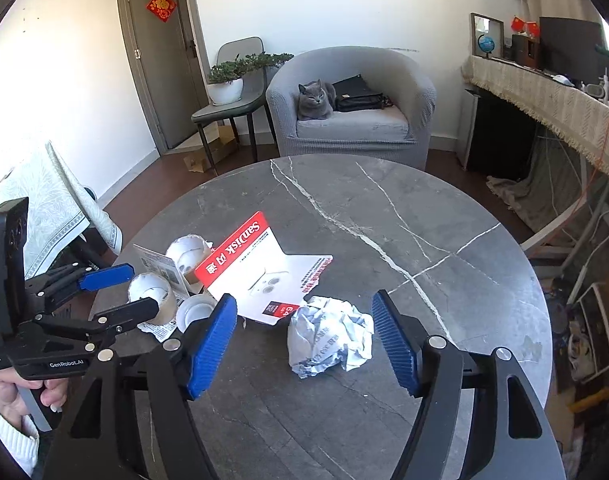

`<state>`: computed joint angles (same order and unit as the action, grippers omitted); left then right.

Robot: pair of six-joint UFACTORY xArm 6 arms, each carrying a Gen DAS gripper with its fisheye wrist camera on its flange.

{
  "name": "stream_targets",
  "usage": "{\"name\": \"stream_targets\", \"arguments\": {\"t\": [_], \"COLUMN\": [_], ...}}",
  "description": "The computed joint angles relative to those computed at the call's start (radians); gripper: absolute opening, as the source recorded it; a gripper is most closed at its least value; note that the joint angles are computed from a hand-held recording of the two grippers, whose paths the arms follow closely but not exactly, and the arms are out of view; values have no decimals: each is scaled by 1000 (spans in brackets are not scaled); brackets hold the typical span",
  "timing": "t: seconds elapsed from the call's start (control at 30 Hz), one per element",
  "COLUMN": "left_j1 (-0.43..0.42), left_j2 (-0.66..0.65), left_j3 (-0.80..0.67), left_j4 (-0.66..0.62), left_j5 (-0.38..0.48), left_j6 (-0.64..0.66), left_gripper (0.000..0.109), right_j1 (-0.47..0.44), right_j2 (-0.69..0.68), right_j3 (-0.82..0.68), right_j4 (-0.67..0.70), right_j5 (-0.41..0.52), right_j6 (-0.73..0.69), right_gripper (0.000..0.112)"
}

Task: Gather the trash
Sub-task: 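Grasp the brown tape roll with the left gripper while the right gripper grasps the crumpled white paper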

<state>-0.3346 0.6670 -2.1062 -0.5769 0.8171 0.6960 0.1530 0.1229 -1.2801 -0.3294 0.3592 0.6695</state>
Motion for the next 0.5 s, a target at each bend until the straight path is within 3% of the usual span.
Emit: {"name": "stream_targets", "arguments": {"t": [0.07,0.2,0.5], "left_j1": [-2,1,22], "left_j2": [16,18,-1], "left_j3": [-21,-23,-23], "left_j4": [20,9,-75], "left_j5": [9,16,45], "left_j6": [-14,-13,24], "left_gripper": [59,58,58], "right_j1": [0,6,22], "right_j2": [1,6,55], "right_j3": [-4,-4,-56], "right_j4": [4,83,69], "right_j5": [29,60,130], "right_j6": [-40,-170,-200], "right_gripper": [76,77,81]}}
